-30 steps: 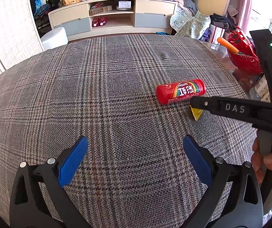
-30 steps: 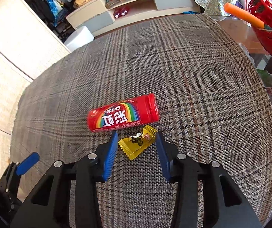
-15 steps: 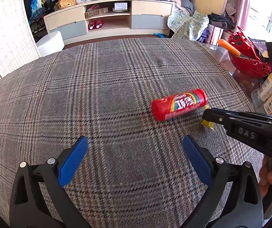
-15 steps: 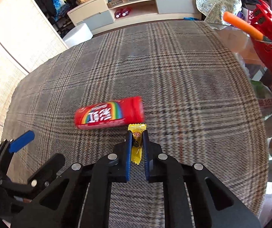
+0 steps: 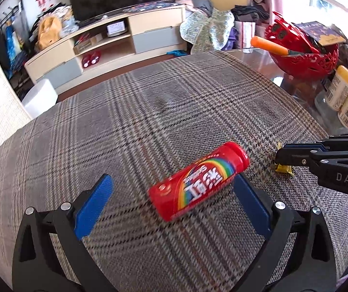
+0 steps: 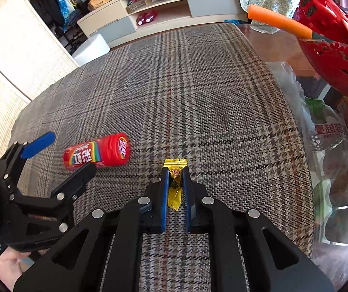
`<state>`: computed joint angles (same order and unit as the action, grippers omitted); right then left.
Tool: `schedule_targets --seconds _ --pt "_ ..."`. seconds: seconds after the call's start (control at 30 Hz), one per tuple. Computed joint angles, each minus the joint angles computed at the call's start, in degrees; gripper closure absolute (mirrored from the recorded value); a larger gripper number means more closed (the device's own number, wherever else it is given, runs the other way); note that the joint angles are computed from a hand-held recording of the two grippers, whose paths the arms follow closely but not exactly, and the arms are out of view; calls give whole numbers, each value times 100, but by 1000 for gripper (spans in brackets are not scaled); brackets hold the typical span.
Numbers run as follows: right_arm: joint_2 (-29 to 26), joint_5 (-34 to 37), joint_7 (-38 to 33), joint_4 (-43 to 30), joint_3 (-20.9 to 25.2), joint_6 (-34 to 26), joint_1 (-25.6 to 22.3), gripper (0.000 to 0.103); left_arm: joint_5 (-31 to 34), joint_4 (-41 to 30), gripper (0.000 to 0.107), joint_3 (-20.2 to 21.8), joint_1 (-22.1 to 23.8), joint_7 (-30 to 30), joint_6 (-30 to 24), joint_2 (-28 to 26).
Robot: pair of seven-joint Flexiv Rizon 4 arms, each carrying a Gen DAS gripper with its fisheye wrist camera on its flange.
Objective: Collect trash
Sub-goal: 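Grasp the red Skittles tube with the left tool while the right tool grasps the yellow wrapper, then carry the red tube and yellow wrapper over the bin and open both tools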
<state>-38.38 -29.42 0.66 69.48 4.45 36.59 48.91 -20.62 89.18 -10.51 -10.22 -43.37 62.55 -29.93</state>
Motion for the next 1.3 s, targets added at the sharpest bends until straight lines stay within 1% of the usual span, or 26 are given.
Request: schedule_targets --seconds 0.03,0.1,0.13,0.17,0.2,0.27,0.33,0.43,0.53,0.6,0.63,0.7,0.8,0.9,1.13,1.23,1.3 --pt "30 -12 23 78 -5 93 -12 91 -27 -1 18 -64 26 103 27 -25" --pt "57 -16 44 142 -4 192 -38 91 -153 -24 31 -235 105 383 -61 -72" --pt "72 -20 51 164 -3 200 -41 91 -164 -67 43 -232 94 417 -181 -93" --pt "81 -21 36 180 2 203 -52 91 -117 -106 49 -189 46 427 -221 -117" --pt "90 -22 37 196 4 211 -59 91 -116 -110 53 -193 38 491 -245 -123" --pt "95 -22 37 184 5 165 -59 91 -137 -128 65 -206 38 601 -363 -116" --pt "102 -15 54 190 9 165 -66 91 -170 -145 71 -212 36 699 -491 -106" --pt "111 -14 83 181 13 127 -58 91 -171 -140 73 -202 -6 845 -587 -85" --pt "169 -33 151 277 6 143 -68 91 -122 -211 73 -134 -95 813 -688 -109" --pt "221 -49 218 366 7 181 -83 91 -6 -355 73 -48 -176 691 -962 -159" --pt "246 -60 238 400 12 179 -88 91 -34 -328 75 -70 -180 700 -893 -162" --pt "270 -81 233 423 28 128 -92 91 -59 -352 79 -81 -193 654 -924 -183" --pt "305 -101 258 481 51 154 -100 91 -66 -351 79 -59 -210 558 -931 -181" --pt "338 -127 291 530 72 178 -88 91 -24 -202 79 -10 -229 478 -888 -64" --pt "419 -143 483 512 173 -82 139 91 155 525 79 212 -224 125 -909 566" --pt "490 -173 743 608 225 4 277 91 125 1090 79 282 -163 95 -936 1060" --pt "505 -183 876 579 280 -82 414 92 98 1478 79 354 -135 78 -924 1420"
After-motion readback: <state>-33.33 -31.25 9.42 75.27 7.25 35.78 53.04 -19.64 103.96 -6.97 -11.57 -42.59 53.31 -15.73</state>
